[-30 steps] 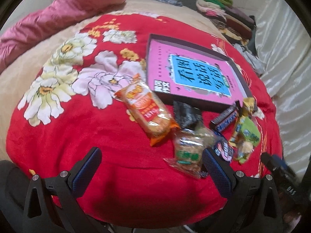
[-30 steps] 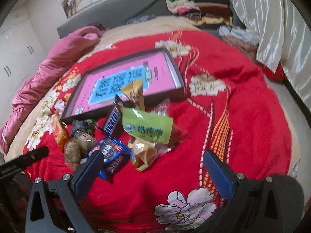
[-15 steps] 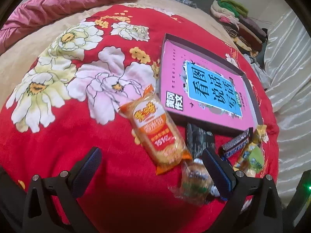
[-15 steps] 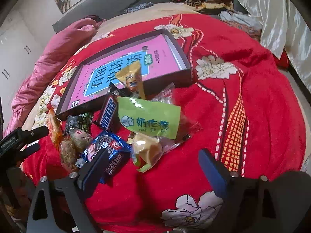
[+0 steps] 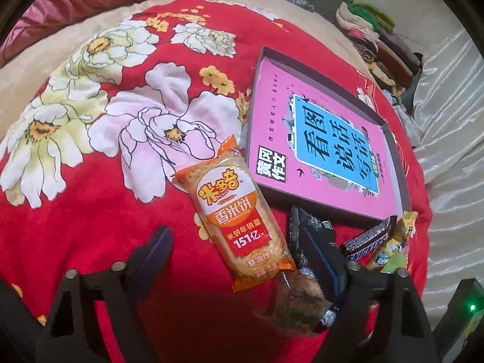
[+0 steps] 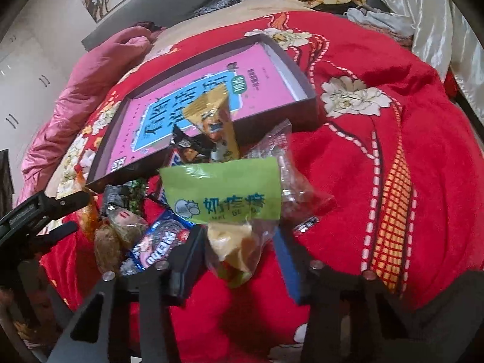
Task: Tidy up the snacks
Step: 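Grasp the orange rice-cracker bag with the left tool while the right tool grasps the green-labelled candy bag, then lift both held bags and carry them over the dark tray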
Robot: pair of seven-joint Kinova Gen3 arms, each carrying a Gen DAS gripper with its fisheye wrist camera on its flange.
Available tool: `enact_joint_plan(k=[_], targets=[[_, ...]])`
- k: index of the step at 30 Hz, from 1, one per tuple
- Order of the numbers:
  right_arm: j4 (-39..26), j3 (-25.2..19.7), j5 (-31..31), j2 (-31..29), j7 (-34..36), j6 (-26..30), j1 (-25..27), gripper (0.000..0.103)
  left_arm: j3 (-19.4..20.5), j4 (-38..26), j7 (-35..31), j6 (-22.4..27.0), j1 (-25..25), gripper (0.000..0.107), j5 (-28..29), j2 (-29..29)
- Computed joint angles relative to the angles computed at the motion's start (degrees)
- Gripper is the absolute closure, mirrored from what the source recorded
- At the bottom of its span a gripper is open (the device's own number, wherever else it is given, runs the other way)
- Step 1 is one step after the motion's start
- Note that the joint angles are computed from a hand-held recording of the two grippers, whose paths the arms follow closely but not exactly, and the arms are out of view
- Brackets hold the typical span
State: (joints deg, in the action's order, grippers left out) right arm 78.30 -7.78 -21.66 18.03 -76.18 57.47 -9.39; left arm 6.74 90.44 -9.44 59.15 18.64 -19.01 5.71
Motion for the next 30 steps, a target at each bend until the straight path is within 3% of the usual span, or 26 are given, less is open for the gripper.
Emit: enact_joint_plan(k=[3,6,8,15,20,30], targets=[[-0.3,-0.5,-1.9,0.7,1.6,1.2,1.1,0.064,-0.6,2.4,0.4,-3.9,-1.4,0.034,2.8,-1.1],[0.1,-0.6,-3.2,0.5,2.9,0.9,1.8,0.064,-0.6,3.7,0.6,-5.9,-2.3,0.042,3.9,-1.5],[0.5,-0.8,-3.9,0.3,4.1,0.6,2.2,0.064,-0.8,4.9,0.1,-8.3,-3.2,0.053,5.8,-2.0],[2.9,-1.1,-6.9,-2.3,9.2,-1.9,3.2,0.064,-0.6,6.7,0.5,-10.5,-4.2,0.063,6.7,-2.8],[4.5,-0.8,-9.4,-4.2,12.3,-4.0,3.9,0.064,0.5,6.1,0.9,-9.7,-3.6,0.067,4.0,-3.6],[5.4,0.1,-12.2,-5.5,15.0,-7.0,4.8,0.064,2.5,1.0,0.4,-3.4,0.5,0.068,-4.5,-2.5]])
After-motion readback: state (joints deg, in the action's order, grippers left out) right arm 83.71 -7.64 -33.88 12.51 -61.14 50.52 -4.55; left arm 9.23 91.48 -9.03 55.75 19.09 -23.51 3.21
